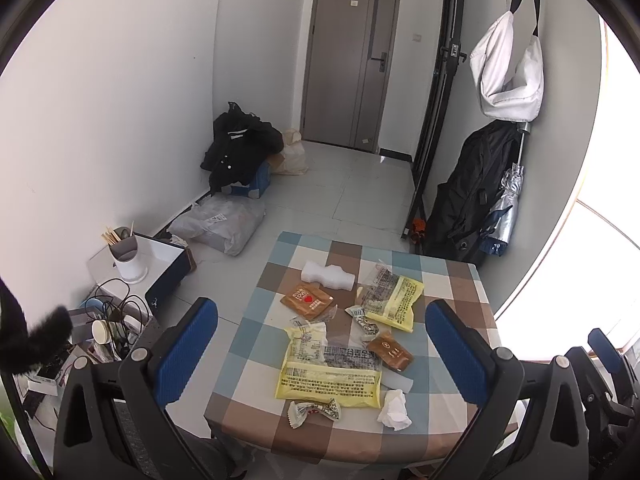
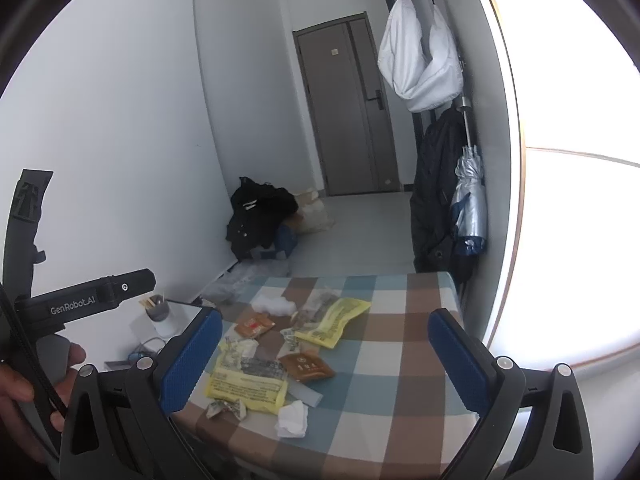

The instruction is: Collect trash

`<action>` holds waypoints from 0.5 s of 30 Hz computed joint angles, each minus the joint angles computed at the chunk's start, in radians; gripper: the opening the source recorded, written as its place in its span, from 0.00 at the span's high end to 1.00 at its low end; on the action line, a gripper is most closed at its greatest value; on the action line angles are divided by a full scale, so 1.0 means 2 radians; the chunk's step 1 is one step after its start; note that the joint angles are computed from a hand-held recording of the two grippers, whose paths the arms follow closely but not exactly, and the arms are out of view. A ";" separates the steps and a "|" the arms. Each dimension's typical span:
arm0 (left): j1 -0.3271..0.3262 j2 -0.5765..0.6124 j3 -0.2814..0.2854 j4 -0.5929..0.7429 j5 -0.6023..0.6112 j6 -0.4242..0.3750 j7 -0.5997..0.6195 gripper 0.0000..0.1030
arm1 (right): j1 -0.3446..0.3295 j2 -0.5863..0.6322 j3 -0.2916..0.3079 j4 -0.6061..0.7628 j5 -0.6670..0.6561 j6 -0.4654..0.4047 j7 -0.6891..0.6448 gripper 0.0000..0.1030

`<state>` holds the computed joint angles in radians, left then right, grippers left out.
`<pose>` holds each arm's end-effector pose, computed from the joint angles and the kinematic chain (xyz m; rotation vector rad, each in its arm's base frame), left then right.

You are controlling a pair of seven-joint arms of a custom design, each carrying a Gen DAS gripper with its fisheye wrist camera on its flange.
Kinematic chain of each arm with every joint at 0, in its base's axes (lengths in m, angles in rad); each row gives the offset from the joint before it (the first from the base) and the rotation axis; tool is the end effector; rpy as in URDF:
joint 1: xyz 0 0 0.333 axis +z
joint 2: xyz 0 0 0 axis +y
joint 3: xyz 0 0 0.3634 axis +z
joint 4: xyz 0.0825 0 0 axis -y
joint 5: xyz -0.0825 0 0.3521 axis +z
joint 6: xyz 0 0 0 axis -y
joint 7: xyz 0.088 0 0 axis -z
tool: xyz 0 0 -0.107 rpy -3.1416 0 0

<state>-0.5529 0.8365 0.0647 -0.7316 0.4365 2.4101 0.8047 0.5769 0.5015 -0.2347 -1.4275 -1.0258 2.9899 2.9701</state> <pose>0.7066 -0.4063 0.5943 -1.7251 1.6616 -0.9693 0.6469 0.3437 0.5587 -1.4403 1.4691 -0.7626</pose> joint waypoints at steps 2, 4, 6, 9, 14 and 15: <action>0.000 -0.003 0.001 -0.006 0.000 0.004 -0.003 0.01 | 0.000 0.000 -0.001 -0.001 -0.001 0.001 0.001 0.00; 0.000 -0.004 0.001 -0.007 0.001 0.005 -0.005 0.01 | 0.003 0.000 -0.004 0.000 -0.005 -0.002 0.005 0.00; 0.000 -0.005 0.002 -0.009 0.002 0.004 -0.005 0.01 | 0.005 -0.001 -0.008 -0.001 -0.012 -0.001 0.012 0.00; 0.001 -0.001 0.000 -0.001 0.001 0.000 0.001 0.01 | 0.002 -0.001 -0.005 0.001 -0.015 -0.004 0.014 0.00; 0.004 0.004 -0.004 0.007 -0.006 -0.004 0.007 0.01 | 0.000 -0.002 0.000 0.001 -0.014 -0.010 0.012 0.00; 0.004 0.006 -0.004 0.011 -0.008 -0.007 0.009 0.01 | -0.001 -0.002 0.000 0.001 -0.015 -0.010 0.013 0.00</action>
<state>-0.5449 0.8480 0.0561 -0.7087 0.4209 2.3962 0.8228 0.5759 0.4974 -0.2341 -1.4258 -1.0566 2.9702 2.9962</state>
